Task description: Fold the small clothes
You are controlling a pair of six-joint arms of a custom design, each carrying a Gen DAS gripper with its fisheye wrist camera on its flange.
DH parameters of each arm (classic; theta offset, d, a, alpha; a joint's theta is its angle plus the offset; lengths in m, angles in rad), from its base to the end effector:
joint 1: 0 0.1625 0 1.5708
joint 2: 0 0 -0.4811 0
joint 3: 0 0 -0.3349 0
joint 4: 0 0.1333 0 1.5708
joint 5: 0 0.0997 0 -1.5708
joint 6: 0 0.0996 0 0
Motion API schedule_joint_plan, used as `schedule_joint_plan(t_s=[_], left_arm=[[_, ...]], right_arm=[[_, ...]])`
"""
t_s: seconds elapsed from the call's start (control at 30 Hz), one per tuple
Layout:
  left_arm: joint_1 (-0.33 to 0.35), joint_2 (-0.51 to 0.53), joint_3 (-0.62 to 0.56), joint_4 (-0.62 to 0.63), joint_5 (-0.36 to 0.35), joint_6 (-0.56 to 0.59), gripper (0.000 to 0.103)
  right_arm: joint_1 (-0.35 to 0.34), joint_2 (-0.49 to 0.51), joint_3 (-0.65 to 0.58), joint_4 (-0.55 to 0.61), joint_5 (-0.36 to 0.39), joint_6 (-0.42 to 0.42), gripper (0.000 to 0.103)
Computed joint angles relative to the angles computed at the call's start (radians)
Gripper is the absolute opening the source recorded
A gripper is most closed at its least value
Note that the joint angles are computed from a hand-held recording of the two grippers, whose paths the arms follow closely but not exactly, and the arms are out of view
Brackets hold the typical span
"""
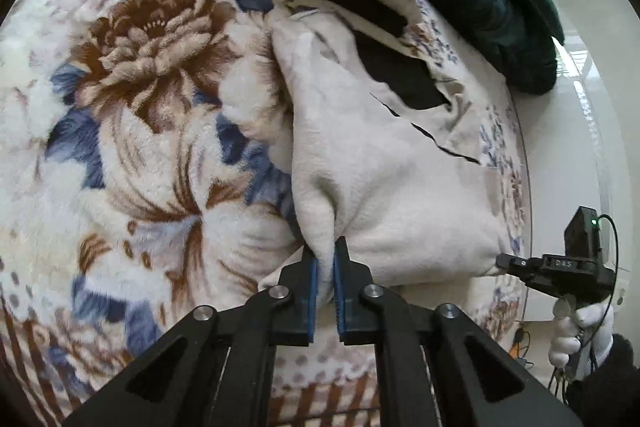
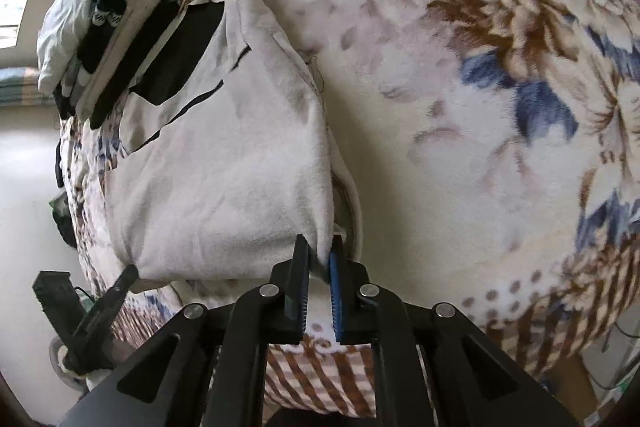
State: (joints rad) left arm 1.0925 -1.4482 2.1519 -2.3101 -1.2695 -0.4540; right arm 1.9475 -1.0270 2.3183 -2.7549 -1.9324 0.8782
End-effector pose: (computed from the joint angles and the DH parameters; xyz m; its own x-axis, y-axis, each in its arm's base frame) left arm -0.0474 -0.4453 0.3318 -0.9680 -0.0025 -0.2509 0.0394 0.9860 -0.1621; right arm 0.2495 -0.3642 0.1490 -0.8279 0.4693 0.3069 0.4251 0.8822 -0.2024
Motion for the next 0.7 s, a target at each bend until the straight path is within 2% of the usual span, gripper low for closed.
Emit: schedule_joint_plan(t_s=[0.13,0.2,0.23,0.27,0.33,0.37,0.4,0.43,0.47,0.57,0.67,0.7], left_arm=[[-0.011,-0.006,0.010,0.036,-0.014,-0.006,0.005],[0.016,0.019,0.013,0.076,-0.036,0.001,0.006],[0.028,0.030,0.013,0.098,-0.032,-0.007,0.009],[0.044,0.039,0.013,0.119,-0.029,-0.028,0.009],[0.070,0.035,0.001,0.130,-0.058,-0.048,0.011],[0.069,0.027,-0.009,0.142,-0.053,-0.062,0.019],[0.069,0.012,-0.023,0.148,-0.058,-0.071,0.022],[0.069,-0.003,-0.033,0.139,-0.062,-0.077,0.025],[0.066,-0.013,-0.041,0.131,-0.052,-0.085,0.034],[0.074,0.005,-0.096,0.059,0.010,-0.086,0.055],[0.100,0.117,-0.184,-0.011,0.076,0.033,0.056],[0.106,0.161,-0.217,-0.022,0.097,0.083,0.056]], right_arm=[[0.005,-0.025,-0.005,0.038,-0.005,0.004,0.009],[0.001,-0.023,-0.014,0.074,-0.016,-0.006,0.009],[0.001,-0.014,-0.030,0.127,-0.045,-0.005,0.011],[-0.004,-0.002,-0.041,0.161,-0.053,-0.006,0.012],[-0.031,0.018,-0.054,0.196,-0.029,-0.023,0.022],[-0.032,0.018,-0.062,0.212,-0.036,-0.018,0.027],[-0.027,0.013,-0.067,0.209,-0.044,-0.025,0.032],[-0.023,0.005,-0.073,0.197,-0.046,-0.039,0.047],[-0.017,-0.003,-0.082,0.189,-0.057,-0.052,0.057],[-0.010,-0.013,-0.133,0.156,-0.092,-0.109,0.058],[-0.039,0.035,-0.231,0.139,-0.123,-0.209,0.058],[-0.056,0.070,-0.285,0.134,-0.135,-0.269,0.058]])
